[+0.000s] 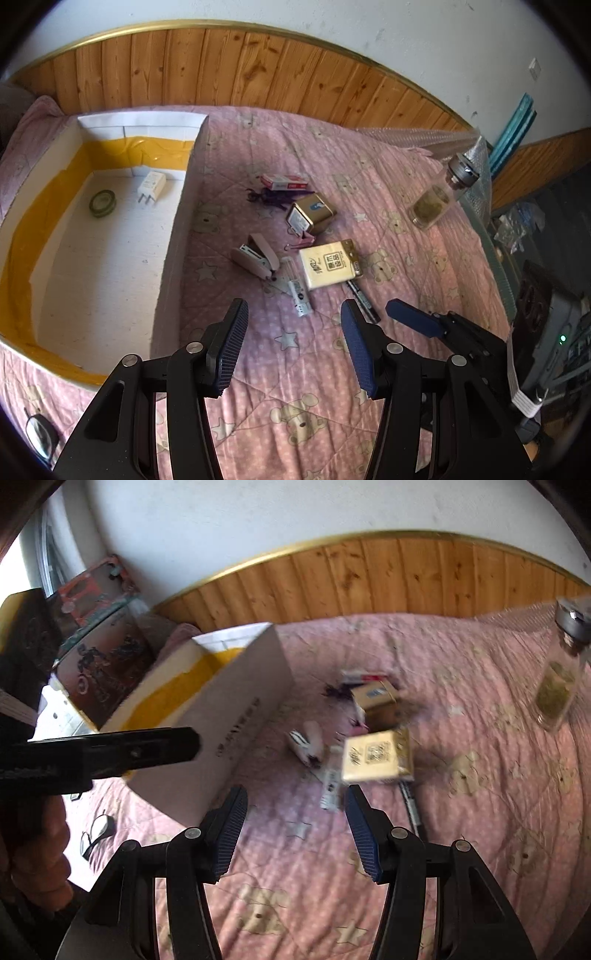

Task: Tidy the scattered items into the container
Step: 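Withdraw both grippers from the box back toward the remaining items, then grasp the clear tube with the left gripper while the right gripper grasps the gold box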

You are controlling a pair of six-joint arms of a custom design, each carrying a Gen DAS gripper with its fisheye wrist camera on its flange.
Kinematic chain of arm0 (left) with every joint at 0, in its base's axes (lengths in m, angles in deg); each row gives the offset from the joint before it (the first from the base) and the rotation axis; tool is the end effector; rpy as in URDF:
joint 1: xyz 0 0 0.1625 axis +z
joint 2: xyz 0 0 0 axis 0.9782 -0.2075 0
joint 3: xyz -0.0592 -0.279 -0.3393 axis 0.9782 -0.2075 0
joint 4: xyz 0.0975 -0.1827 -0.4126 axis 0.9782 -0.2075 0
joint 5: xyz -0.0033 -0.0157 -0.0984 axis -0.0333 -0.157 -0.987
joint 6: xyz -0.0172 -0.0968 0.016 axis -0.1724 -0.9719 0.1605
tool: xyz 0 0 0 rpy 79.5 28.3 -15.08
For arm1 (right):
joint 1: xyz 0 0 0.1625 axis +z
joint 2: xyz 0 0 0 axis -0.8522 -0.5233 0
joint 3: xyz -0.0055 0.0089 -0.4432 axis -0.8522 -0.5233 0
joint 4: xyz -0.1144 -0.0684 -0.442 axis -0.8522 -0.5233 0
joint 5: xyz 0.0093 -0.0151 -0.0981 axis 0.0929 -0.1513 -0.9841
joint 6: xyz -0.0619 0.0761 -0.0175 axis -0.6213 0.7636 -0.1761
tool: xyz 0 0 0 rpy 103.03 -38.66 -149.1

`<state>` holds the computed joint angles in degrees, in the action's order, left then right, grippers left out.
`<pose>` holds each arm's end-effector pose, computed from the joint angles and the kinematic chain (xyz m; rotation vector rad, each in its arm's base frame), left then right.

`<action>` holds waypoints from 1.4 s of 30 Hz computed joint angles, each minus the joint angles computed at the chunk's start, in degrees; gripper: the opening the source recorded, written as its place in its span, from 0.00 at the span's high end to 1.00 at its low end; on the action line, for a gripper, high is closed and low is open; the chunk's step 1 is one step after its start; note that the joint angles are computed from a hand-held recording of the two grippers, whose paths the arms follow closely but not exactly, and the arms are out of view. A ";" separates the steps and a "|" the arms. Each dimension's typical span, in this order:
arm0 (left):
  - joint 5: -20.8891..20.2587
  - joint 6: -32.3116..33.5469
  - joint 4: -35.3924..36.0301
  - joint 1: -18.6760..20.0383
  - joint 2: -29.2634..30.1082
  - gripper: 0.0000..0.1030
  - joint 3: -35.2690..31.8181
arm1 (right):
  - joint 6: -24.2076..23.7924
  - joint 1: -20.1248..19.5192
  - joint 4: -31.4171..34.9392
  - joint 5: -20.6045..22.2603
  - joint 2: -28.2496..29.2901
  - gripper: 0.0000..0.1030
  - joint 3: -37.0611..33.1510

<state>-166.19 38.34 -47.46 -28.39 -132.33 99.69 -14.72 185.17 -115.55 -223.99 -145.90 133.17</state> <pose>-0.2152 -0.4908 0.2413 1.2501 2.6579 -0.0639 0.3170 -0.3323 0.0966 -0.0069 -2.3904 1.0854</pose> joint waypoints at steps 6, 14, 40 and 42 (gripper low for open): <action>1.72 0.26 -0.63 0.37 2.96 0.47 0.38 | 4.78 -5.17 -3.26 4.37 -2.43 0.45 3.90; 2.18 1.03 0.13 1.03 6.98 0.46 0.60 | 5.43 -12.02 -10.34 9.83 -3.40 0.45 6.19; 2.25 3.03 -8.88 3.22 16.09 0.46 1.53 | -4.78 -21.64 -12.85 18.86 -0.72 0.67 2.00; 2.41 3.60 -10.53 2.77 16.51 0.46 2.12 | -2.96 -21.81 -14.30 18.88 -1.67 0.75 3.00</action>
<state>-163.78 41.94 -57.99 -25.62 -115.82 101.81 -17.67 163.35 -129.84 -205.11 -147.58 136.17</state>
